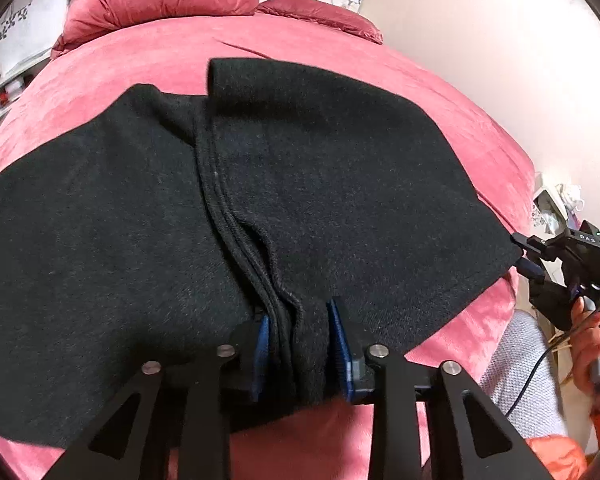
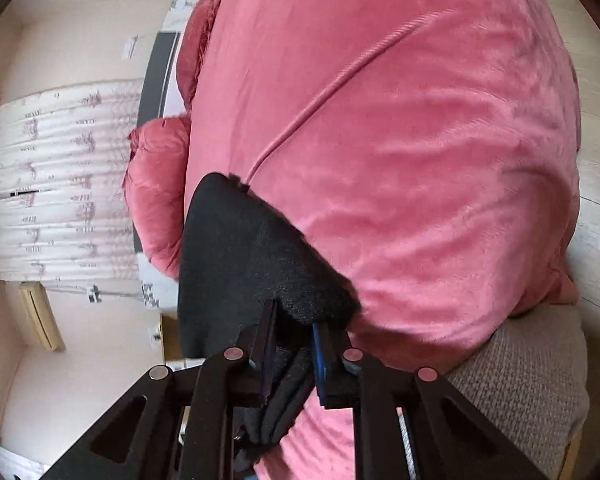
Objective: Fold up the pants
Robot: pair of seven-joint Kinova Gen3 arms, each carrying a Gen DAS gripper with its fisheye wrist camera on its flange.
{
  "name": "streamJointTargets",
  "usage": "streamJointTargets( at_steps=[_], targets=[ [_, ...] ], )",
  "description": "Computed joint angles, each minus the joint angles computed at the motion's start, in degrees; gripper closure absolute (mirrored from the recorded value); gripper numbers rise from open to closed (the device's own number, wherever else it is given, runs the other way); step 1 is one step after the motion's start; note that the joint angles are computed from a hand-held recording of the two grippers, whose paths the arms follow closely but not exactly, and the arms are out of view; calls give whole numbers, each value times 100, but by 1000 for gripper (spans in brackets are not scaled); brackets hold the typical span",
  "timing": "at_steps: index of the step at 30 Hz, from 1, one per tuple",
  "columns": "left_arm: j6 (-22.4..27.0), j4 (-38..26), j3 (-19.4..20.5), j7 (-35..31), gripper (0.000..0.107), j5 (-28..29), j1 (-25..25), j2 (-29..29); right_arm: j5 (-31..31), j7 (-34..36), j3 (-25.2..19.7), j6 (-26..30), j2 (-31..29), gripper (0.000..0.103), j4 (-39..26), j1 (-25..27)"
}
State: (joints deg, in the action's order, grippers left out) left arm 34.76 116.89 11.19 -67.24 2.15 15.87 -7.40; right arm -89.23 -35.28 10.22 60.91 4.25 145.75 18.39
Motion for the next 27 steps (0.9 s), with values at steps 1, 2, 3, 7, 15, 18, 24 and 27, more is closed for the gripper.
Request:
streamJointTargets(
  at_steps=[1, 2, 3, 7, 15, 18, 24, 27],
  targets=[
    [43, 14, -12, 33, 67, 8, -12, -65, 227, -233, -95, -61, -121, 85, -125, 55],
    [113, 42, -36, 76, 62, 28, -36, -177, 460, -466, -295, -214, -306, 84, -248, 155],
    [140, 100, -66, 96, 59, 73, -55, -315, 693, -699, -561, -447, -571, 83, -328, 315],
    [223, 204, 428, 553, 60, -323, -451, -826, 1625, -1631, -1622, -1169, -1436, 79, -603, 1076],
    [-110, -286, 1399, 1289, 57, -1896, -777, -659, 3344, -2726, -1694, -2235, -2462, 76, -1184, 299],
    [-104, -542, 1560, 1357, 57, -2497, -737, -167, 3304, -2679, -1598, -2615, -2158, 76, -1398, -498],
    [318, -1330, 1243, 1596, 58, -2839, -532, 945, 2909, -1787, -1007, -3187, -1273, 76, -2127, -2090],
    [291, -1489, 993, 1882, 58, -2989, -437, 1305, 3481, -1993, -872, -3348, -769, 76, -2687, -2649]
  ],
)
